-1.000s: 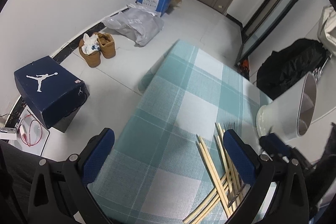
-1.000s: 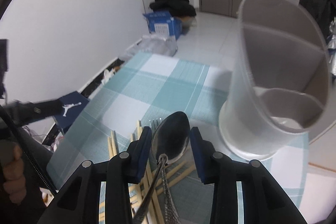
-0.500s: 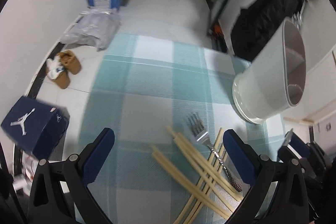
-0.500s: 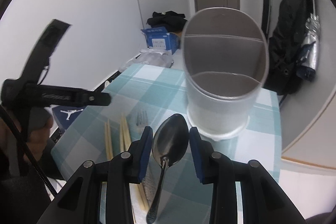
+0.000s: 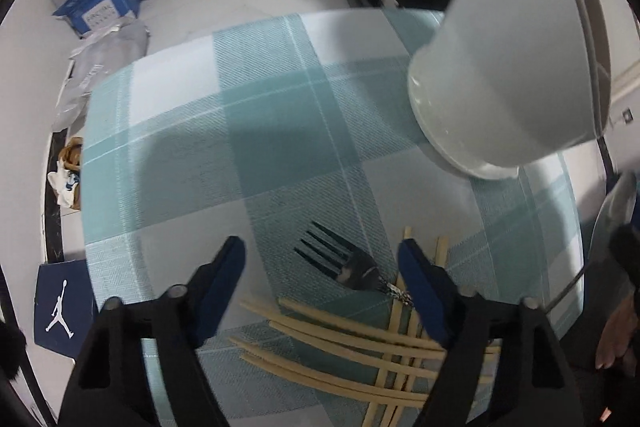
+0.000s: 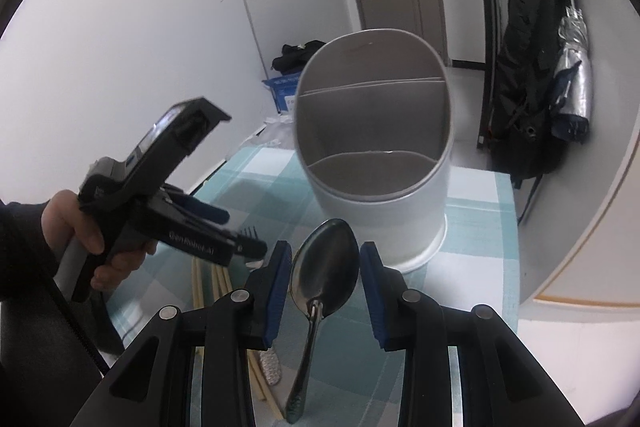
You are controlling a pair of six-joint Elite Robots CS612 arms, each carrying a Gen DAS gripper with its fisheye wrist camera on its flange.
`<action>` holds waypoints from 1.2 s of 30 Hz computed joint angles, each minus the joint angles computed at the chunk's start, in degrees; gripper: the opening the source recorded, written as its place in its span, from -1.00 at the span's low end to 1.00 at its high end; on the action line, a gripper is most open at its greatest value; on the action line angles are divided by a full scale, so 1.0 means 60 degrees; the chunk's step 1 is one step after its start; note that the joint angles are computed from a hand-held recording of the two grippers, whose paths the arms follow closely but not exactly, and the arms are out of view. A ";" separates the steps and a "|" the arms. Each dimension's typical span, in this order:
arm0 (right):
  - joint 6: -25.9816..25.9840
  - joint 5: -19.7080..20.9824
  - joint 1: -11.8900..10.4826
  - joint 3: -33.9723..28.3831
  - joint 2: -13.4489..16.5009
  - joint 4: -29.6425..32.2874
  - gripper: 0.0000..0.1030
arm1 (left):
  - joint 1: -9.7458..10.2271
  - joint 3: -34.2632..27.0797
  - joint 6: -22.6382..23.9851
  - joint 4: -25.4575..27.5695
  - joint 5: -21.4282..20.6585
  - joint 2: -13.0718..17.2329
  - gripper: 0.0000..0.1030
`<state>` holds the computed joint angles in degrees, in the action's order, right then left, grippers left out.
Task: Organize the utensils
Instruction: 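Lift the spoon with the right gripper while the left gripper approaches the steel fork, then close the left gripper on the steel fork handle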
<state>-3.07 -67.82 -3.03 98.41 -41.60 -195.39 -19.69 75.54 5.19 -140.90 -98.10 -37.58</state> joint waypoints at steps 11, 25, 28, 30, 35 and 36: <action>0.0348 0.0055 -0.0105 -0.0009 0.0047 -0.0142 -0.34 | 0.0144 -0.0014 0.0224 0.0365 0.0000 -0.0056 -0.59; 0.0517 -0.0193 -0.0066 0.0149 -0.0027 -0.0551 -0.35 | 0.0413 0.0272 -0.0935 0.0074 -0.0800 -0.0278 -0.98; 0.0482 -0.0288 -0.0042 0.0214 -0.0064 -0.0672 -0.35 | 0.0338 0.0193 -0.1143 -0.0165 -0.0811 -0.0280 -0.99; 0.0449 -0.0373 -0.0017 0.0244 -0.0085 -0.0772 -0.35 | 0.0318 0.0055 -0.1304 -0.0272 -0.0941 -0.0225 -1.00; 0.0432 -0.0578 0.0048 0.0328 -0.0147 -0.1088 -0.36 | 0.0238 0.0598 -0.1383 -0.1390 -0.0596 -0.0582 -1.00; 0.0412 -0.0622 0.0064 0.0350 -0.0161 -0.1167 -0.36 | 0.0192 0.0721 -0.1311 -0.1634 -0.0473 -0.0661 -1.00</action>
<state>-0.60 -71.56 -2.65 100.51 -42.57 -202.40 -18.53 79.87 -2.68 -150.71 -100.94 -41.55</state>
